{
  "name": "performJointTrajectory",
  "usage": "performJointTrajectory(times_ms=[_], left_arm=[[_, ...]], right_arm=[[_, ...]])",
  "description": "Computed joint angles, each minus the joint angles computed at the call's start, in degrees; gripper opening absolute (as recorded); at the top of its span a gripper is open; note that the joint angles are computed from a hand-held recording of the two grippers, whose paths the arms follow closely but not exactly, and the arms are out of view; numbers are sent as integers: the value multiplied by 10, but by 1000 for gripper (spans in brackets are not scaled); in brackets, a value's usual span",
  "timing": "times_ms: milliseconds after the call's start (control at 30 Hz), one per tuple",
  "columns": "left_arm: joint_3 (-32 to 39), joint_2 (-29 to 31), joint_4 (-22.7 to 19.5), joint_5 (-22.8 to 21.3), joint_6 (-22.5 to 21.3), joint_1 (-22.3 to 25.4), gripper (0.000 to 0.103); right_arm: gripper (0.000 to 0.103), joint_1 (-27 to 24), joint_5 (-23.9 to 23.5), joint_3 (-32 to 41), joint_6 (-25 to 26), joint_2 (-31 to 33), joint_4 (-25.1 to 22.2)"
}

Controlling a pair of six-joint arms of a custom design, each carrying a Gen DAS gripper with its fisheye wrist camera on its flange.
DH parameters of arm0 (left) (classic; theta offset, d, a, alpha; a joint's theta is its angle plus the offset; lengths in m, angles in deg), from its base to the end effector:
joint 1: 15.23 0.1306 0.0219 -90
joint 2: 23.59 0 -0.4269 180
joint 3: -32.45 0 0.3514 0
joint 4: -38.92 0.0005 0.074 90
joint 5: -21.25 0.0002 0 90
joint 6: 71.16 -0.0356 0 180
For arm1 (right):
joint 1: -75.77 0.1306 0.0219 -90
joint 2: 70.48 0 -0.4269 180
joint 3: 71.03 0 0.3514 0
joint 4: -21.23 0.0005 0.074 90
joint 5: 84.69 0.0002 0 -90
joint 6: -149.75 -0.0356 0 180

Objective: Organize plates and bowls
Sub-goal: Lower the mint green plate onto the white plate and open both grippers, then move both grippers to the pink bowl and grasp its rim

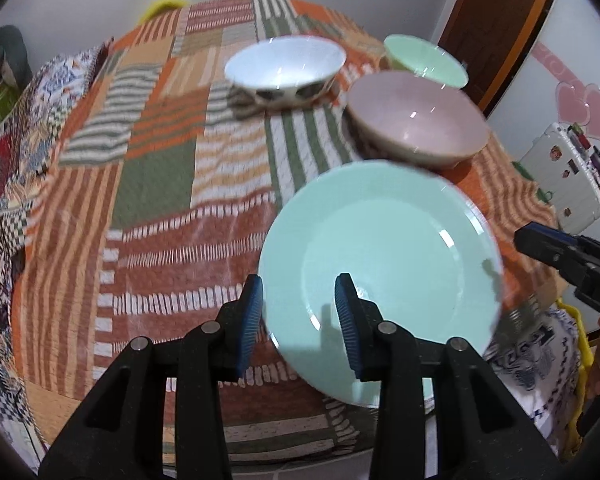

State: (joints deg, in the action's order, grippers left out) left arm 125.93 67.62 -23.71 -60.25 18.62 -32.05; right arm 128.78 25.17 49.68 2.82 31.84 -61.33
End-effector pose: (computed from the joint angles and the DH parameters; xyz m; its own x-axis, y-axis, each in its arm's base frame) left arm 0.4156 -0.1316 0.4763 -0.8306 0.2551 -0.4950 0.3594 0.9246 -0.1266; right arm 0.3067 0.3863 0.5617 -0.8504 0.1810 -0.4940 0.0925 0.9758 0.1983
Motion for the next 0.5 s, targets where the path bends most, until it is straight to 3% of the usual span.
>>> performJointTrajectory(times_ms=[133,500], left_arm=[[29,-1,5,3,-3,-8,40],[113,40,31,-9,-12,-32,59]], right_arm=[[35,-1,18,11,6,-4,2],[50,-26,62,33,41,-10,32]])
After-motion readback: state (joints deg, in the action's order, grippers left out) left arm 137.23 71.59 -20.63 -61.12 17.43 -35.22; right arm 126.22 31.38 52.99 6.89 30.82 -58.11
